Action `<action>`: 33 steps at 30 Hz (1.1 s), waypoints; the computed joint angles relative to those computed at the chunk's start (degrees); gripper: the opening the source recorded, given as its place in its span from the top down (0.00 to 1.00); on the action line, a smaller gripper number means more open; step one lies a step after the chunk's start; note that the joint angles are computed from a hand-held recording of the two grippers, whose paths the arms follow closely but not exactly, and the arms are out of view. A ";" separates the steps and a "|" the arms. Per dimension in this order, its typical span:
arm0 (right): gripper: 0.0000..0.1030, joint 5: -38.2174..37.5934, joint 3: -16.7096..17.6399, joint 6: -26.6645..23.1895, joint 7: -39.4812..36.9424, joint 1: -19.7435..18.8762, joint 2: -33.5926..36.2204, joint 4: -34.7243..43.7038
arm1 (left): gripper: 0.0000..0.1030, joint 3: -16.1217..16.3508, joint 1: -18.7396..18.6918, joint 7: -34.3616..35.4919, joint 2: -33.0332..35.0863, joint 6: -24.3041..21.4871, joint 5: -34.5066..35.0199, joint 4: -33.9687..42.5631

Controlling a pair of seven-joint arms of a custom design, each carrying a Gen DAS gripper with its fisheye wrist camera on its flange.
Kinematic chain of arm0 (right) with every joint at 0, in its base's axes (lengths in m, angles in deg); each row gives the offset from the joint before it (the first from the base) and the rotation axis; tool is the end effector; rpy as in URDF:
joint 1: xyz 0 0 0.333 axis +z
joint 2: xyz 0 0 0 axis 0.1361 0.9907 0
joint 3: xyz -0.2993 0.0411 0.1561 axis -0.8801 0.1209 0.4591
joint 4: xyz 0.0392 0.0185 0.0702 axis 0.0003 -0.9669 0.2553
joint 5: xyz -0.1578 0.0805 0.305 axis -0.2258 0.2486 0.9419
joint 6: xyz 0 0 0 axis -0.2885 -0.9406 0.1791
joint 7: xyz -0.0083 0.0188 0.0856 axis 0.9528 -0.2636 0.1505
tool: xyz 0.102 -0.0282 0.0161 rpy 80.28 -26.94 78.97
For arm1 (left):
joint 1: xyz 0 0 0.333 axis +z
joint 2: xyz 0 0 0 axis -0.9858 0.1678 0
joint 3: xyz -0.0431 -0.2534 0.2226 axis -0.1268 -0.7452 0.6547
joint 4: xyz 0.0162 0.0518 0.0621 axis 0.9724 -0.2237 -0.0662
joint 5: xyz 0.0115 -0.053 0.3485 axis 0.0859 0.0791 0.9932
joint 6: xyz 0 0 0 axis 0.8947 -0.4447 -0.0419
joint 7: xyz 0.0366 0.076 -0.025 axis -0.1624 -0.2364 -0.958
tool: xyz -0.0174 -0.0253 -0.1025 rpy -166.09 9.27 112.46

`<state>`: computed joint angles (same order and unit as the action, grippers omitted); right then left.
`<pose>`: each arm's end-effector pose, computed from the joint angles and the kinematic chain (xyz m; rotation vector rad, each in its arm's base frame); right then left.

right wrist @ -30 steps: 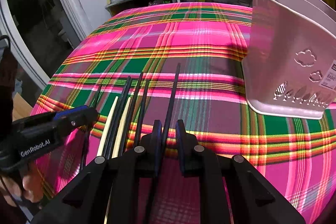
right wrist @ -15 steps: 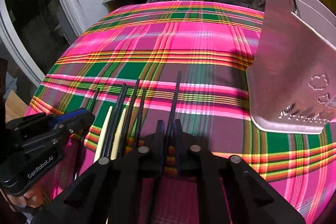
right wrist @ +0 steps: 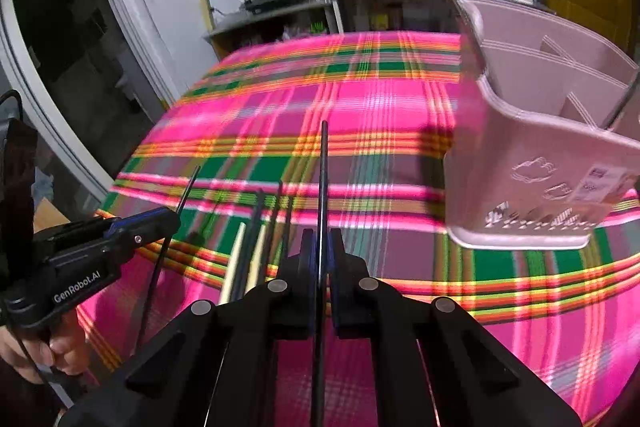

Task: Organize utensils
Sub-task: 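Grasp a thin metal rod with the left tool while the right grasps a black chopstick, then lift and carry both held utensils over the pink holder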

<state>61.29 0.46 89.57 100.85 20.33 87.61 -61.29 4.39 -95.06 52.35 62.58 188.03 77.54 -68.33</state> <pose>0.5900 0.2521 0.3802 -2.0433 1.2924 -0.2019 0.5189 -0.2203 0.3991 -1.9668 1.7538 -0.9006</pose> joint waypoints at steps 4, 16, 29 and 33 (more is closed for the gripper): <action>0.94 5.79 3.70 1.50 -5.31 -3.34 -3.29 -2.06 | 0.96 0.07 0.15 -1.66 -3.22 1.06 2.43 -0.85; 0.94 24.80 3.15 2.21 -21.28 -3.14 -11.65 -4.89 | 0.96 -5.94 4.66 -4.15 -11.00 1.34 7.23 -2.21; 0.94 35.16 -4.35 2.28 -29.13 3.48 -16.42 -6.68 | 0.96 -9.22 5.59 7.00 -12.43 1.46 -3.17 -0.13; 0.94 36.56 -6.83 1.74 -30.02 4.92 -17.56 -7.10 | 0.96 -9.93 4.86 13.71 -10.64 3.02 -10.32 1.33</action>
